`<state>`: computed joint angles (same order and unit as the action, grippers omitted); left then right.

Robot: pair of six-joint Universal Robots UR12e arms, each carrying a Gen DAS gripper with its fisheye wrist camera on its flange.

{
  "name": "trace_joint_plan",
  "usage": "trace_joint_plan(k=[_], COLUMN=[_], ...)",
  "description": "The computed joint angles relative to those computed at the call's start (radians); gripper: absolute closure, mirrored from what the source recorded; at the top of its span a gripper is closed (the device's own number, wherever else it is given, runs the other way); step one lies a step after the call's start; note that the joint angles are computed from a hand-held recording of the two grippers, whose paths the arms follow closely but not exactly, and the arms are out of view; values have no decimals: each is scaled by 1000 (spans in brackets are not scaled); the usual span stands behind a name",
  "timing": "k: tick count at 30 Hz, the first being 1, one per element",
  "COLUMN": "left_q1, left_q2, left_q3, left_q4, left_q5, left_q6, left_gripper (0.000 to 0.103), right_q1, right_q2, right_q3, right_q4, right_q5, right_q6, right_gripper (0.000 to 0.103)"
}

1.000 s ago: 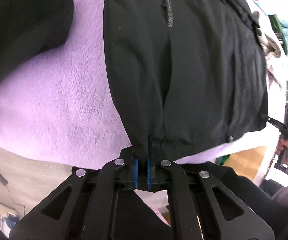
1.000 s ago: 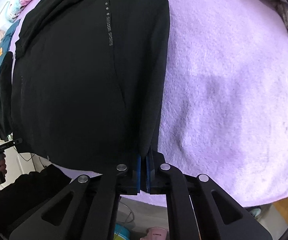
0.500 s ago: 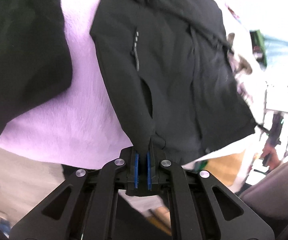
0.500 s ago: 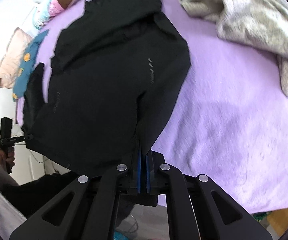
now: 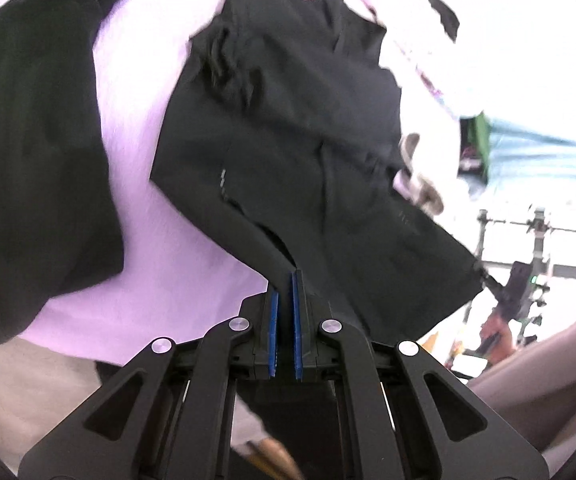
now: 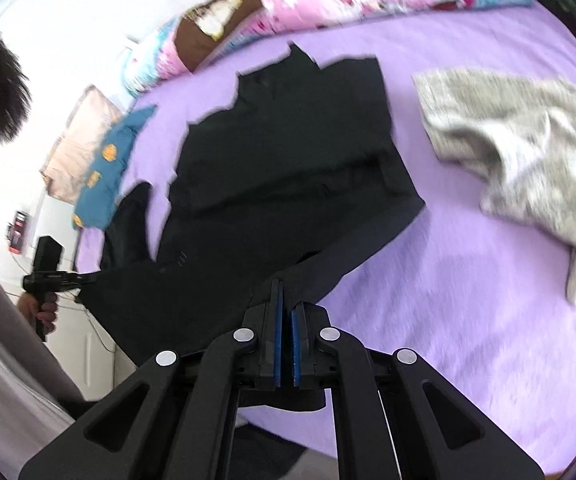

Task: Fold large clothes
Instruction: 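Lift the hem with both tools and fold it over toward the collar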

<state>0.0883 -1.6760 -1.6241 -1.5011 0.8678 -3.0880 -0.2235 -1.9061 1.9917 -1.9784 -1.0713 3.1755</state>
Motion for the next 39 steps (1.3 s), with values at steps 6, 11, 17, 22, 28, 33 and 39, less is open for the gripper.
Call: trace_joint_plan(k=[6,11,17,22,28,33,39], left_q1=[-11,-20,-49,-74,-87,-108,-146], left_q2=[-61,-121,-219,-319,-447,-589,-757], left_q3=[107,199,331,460,629,786,979], left_q4=[21,-16,63,149,174,112,-7], left_q5=[4,15,73,135,238,351,453], left_q6=[35,75,65,12,-73,-166,-173], left_gripper=[99,99,99,100,100,99,98], right_q1=[-22,-23,0,9,9,9,41], right_q2=[43,88,169,257,376,480,631], right_q3=[-59,-105,-183,-241,-299,-333,-416], right_q4=[-49,-79,-153,-275,-430,-529,-450], right_q5=[44,55,53,57,50,-26,-163], right_q6=[-31,-41,-66,-15,84,190,246], right_gripper=[99,99,99,99,99,99,99])
